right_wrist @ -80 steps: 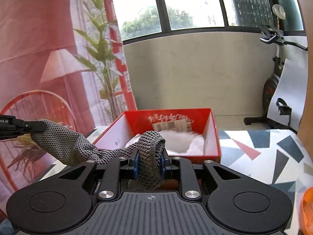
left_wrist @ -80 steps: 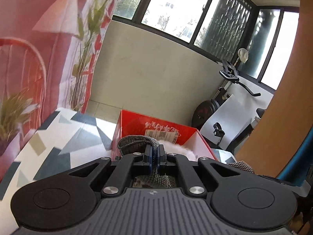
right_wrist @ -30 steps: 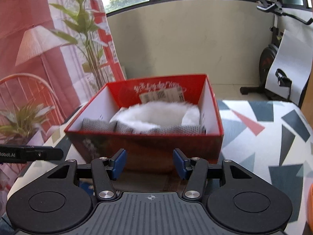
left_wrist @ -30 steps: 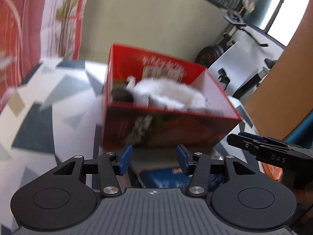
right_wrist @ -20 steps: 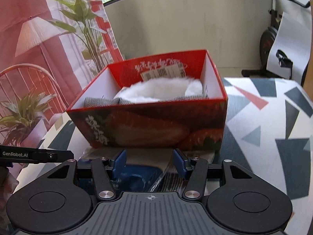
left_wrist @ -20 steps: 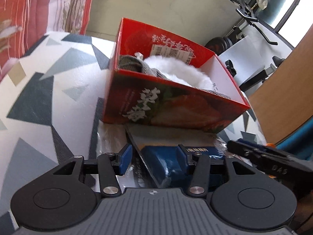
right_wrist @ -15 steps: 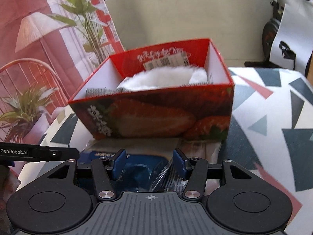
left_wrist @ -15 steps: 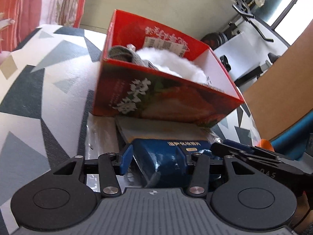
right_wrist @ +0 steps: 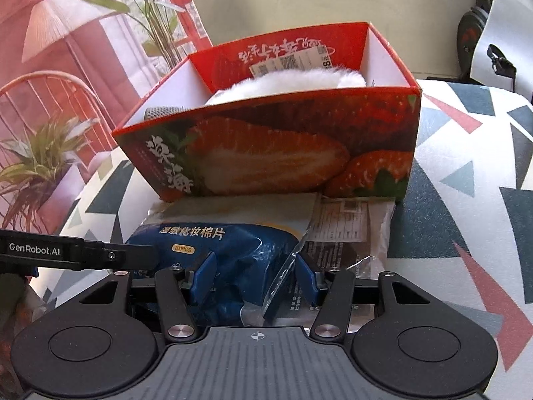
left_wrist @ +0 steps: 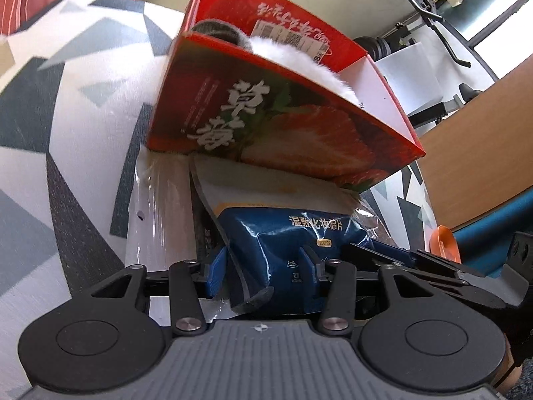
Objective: Organize soft objects
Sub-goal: 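Return the left tool to the pile and grasp the blue cotton-pad packet, then carry the blue cotton-pad packet into the red box and lower it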
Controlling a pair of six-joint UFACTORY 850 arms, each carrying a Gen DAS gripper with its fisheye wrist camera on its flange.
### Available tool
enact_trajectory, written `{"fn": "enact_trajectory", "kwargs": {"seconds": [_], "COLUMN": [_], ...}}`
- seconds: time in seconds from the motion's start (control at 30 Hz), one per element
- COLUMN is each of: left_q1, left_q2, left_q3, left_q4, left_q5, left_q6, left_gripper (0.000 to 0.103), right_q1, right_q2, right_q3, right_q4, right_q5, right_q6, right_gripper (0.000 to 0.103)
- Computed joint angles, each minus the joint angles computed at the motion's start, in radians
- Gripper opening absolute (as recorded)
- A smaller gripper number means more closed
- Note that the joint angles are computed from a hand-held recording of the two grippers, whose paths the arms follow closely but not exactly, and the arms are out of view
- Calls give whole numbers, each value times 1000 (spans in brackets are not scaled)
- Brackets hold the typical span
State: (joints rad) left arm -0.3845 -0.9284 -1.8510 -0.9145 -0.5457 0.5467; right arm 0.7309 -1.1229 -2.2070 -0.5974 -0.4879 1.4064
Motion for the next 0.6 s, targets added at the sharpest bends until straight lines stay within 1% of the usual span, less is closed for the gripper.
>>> {"fn": "enact_trajectory", "kwargs": {"seconds": [0.17, 0.2, 0.4, 0.5, 0.6], "left_q1": [6, 6, 2, 2, 0], "left_q2": [-18, -18, -16, -13, -6], "left_q3": [-12, -13, -15, -12, -7], "left_q4": [-20, -23, -12, -10, -6], "left_q5": [-21, -22, -15, -13, -9], "left_q6": [3, 7, 10, 12, 24], "left_gripper": [49, 47, 45, 44, 44], "right_q1": [-4, -5, -8, -8, -3], "right_q2": [-4, -4, -7, -10, -16], "right_q3": [2, 2, -5, -12, -32], "right_q4": [32, 36, 66, 72, 65], "right_q5": [14, 17, 26, 26, 9], "right_q6": [-26, -30, -71, -89, -117], "right_gripper": [49, 48, 43, 39, 33]}}
